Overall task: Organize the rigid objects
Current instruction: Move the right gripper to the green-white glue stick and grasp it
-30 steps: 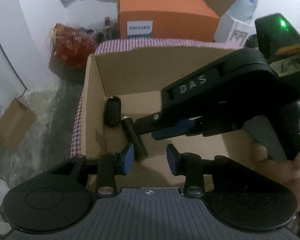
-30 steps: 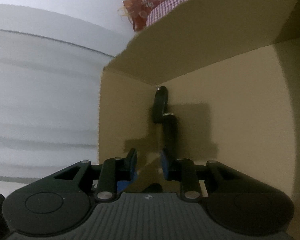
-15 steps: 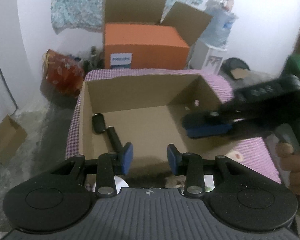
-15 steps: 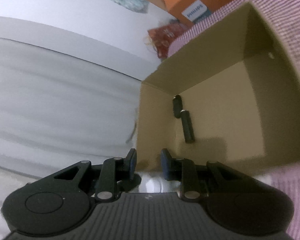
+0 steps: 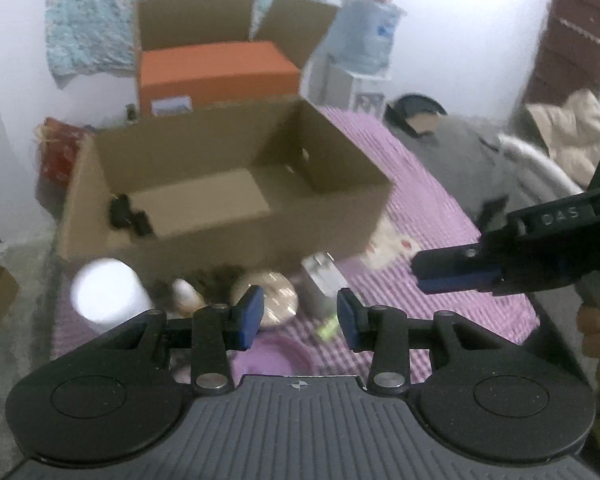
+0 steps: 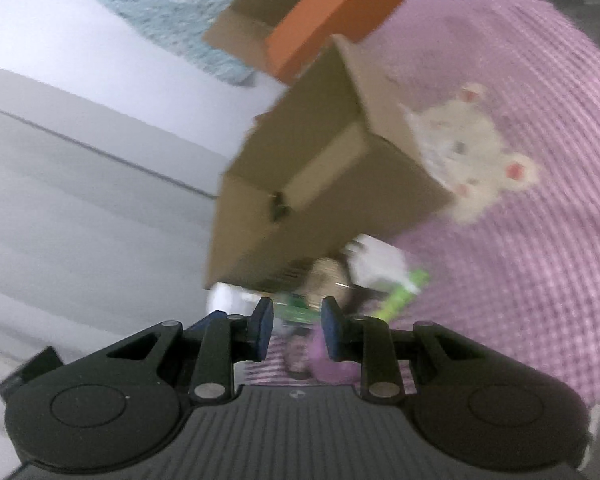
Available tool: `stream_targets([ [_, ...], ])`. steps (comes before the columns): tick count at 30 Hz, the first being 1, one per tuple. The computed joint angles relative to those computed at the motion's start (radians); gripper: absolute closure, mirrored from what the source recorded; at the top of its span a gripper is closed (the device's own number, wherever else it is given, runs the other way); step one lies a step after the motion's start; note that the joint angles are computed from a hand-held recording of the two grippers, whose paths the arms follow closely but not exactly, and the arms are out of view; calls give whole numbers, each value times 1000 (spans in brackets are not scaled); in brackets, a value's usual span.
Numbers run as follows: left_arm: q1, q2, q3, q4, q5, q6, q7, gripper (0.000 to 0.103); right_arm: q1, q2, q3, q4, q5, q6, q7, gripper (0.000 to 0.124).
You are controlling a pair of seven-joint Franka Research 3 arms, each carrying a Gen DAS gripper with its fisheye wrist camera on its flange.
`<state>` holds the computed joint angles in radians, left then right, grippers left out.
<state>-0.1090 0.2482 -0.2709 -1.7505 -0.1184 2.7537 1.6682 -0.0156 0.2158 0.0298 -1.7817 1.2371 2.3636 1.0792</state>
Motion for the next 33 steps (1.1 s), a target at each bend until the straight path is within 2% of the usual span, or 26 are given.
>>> stream_targets([
  [2,1,21,-16,0,-19,10,23,63,10,0,0,-32,-4,49,11,95],
  [6,-38,73,-1,23,53,17,-26,65,37,28,3,-41,-88,142,77,95],
  [12,-68,141,6,76,160,-2,-49,69,25,92,26,-1,-75,159,80,95],
  [23,-117,253,32,223,270,-131,-89,72,-15,195,64,108,-99,133,128,95],
  [25,-94,262,2,241,230,-171,-58,72,-24,204,68,116,-99,127,128,95],
  [28,-19,272,-83,261,73,-235,50,72,-35,202,71,109,-97,117,128,95],
  [33,-65,243,-29,224,99,-195,34,72,-38,194,68,98,-107,106,126,95],
])
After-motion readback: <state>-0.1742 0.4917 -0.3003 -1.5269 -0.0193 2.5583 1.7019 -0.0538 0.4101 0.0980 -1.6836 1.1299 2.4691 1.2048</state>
